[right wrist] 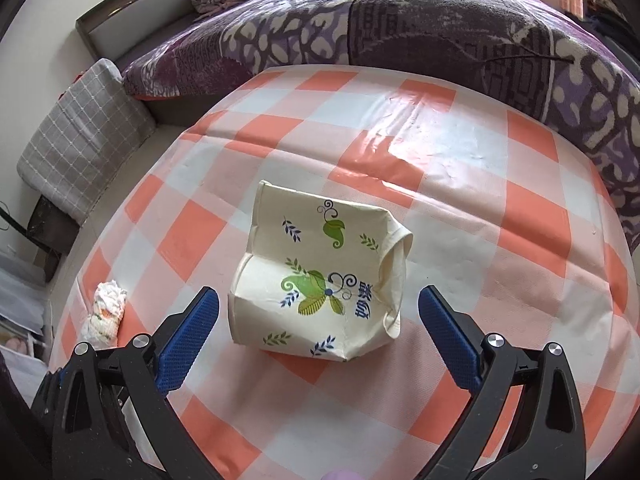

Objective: Collect trash
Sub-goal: 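Grasp the white paper box with the right gripper while the left holds the bundle, then carry the bundle and paper box over the bin and open both grippers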

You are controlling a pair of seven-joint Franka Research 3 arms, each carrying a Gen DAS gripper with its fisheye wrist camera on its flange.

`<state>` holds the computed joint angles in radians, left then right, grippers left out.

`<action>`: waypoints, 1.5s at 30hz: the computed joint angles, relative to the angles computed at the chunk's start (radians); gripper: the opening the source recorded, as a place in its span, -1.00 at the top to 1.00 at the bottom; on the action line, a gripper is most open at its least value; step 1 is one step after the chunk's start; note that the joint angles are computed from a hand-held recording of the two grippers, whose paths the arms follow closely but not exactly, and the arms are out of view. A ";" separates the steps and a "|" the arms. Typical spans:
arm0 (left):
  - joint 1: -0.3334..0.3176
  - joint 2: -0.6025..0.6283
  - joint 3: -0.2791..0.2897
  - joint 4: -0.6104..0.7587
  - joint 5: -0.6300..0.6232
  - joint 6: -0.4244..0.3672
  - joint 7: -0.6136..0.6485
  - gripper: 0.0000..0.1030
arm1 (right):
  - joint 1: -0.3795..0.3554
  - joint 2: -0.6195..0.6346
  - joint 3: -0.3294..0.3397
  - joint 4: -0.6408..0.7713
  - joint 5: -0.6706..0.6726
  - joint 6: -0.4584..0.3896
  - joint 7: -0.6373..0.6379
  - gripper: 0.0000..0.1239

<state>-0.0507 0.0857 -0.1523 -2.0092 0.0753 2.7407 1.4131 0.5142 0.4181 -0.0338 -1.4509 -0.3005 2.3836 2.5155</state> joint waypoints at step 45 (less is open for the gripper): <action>-0.127 -0.366 -0.039 0.043 0.012 -0.312 -0.222 0.29 | -0.245 -0.834 0.233 -0.702 -0.073 0.106 0.067 -0.19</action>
